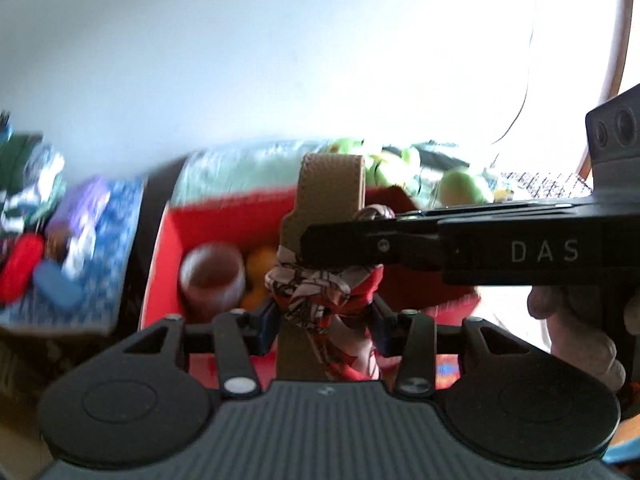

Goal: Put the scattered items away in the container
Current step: 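Grasp the patterned cloth by its strap with the right gripper and lift, then carry the cloth over the box rim and lower it inside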

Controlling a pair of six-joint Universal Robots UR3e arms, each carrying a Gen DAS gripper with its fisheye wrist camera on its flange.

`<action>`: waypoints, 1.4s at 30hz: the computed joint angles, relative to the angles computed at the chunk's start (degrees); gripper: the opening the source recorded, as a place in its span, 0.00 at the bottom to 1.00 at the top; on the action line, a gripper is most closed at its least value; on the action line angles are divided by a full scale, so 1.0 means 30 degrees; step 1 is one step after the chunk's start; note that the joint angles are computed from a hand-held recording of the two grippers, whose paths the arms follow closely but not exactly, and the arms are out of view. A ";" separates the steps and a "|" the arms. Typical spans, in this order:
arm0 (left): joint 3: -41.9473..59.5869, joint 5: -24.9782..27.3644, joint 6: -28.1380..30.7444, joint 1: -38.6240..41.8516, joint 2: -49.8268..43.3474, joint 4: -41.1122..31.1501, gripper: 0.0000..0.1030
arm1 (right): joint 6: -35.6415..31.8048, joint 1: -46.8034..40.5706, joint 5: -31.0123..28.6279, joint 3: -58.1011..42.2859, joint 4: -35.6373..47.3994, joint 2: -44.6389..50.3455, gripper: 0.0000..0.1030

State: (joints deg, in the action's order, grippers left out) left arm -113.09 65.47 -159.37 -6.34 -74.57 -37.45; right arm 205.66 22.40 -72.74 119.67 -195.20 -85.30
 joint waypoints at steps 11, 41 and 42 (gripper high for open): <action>0.8002 -0.2033 0.1225 -0.1770 -0.8279 -0.0604 0.43 | -0.1112 0.1323 -0.7653 -0.3369 0.2378 0.1358 0.14; 1.8113 -0.0930 0.2192 -0.3499 -1.6519 -1.2083 0.46 | -0.1745 -0.0655 -0.7545 -0.9578 1.6061 0.4838 0.16; 1.8303 -0.1231 0.1959 -0.3434 -1.6698 -1.2627 0.46 | -0.2115 -0.0653 -0.7617 -0.9976 1.6767 0.4915 0.16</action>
State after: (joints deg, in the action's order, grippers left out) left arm -58.18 61.77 -153.49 -16.64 -124.66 -75.33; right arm 199.32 20.44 -95.59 89.74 -144.90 -70.55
